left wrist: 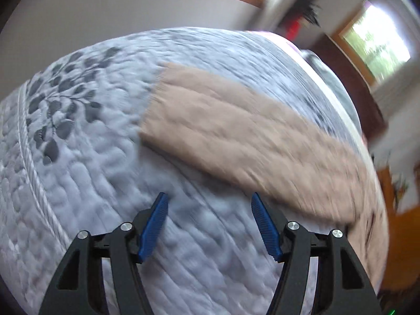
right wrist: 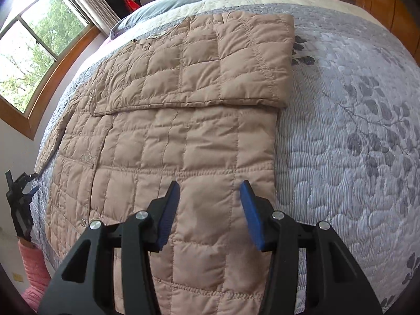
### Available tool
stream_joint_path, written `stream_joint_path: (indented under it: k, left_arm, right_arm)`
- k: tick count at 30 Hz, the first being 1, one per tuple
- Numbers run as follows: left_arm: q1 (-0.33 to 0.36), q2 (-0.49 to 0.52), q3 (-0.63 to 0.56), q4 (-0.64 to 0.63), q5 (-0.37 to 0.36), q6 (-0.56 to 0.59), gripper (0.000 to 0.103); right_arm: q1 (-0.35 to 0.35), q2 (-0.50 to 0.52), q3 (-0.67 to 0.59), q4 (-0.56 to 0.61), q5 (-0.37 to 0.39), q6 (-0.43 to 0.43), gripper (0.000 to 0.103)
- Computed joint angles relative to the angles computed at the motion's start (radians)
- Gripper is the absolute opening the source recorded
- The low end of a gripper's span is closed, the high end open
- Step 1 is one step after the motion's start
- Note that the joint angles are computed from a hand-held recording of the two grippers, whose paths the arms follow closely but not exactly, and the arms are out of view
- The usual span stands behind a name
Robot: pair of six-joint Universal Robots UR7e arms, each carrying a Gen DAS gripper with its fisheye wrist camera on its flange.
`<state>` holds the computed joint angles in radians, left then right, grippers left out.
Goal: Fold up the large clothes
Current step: 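Move the left gripper to the coat side edge and grasp it, then lift the side edge with the left gripper, fold it over the body, release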
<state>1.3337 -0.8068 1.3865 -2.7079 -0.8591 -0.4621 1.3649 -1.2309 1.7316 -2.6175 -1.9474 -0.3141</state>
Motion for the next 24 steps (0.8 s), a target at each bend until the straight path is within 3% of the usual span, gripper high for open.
stream_joint_path:
  k: [5, 7, 9, 10, 21, 24]
  left_arm:
    - [0.050, 0.027, -0.075, -0.043, -0.088, -0.015, 0.052]
    - [0.052, 0.043, -0.104, -0.027, -0.068, -0.041, 0.035]
    - [0.063, 0.057, -0.131, -0.024, -0.077, -0.057, 0.010]
    - [0.070, 0.055, -0.125, -0.043, -0.104, -0.061, 0.008]
    - [0.086, 0.049, -0.084, -0.121, -0.164, -0.026, 0.005]
    - [0.069, 0.050, -0.090, -0.122, -0.138, -0.006, 0.004]
  right_arm:
    - [0.001, 0.000, -0.002, 0.000, -0.002, 0.002, 0.048]
    - [0.001, 0.001, -0.003, 0.002, -0.004, 0.006, 0.048]
    - [-0.001, 0.001, -0.003, 0.005, -0.007, 0.012, 0.048]
    - [-0.002, 0.001, -0.003, 0.004, -0.009, 0.013, 0.048]
    - [-0.011, 0.038, -0.017, 0.004, -0.042, 0.021, 0.049]
    - [-0.017, 0.033, -0.020, 0.005, -0.021, 0.033, 0.049]
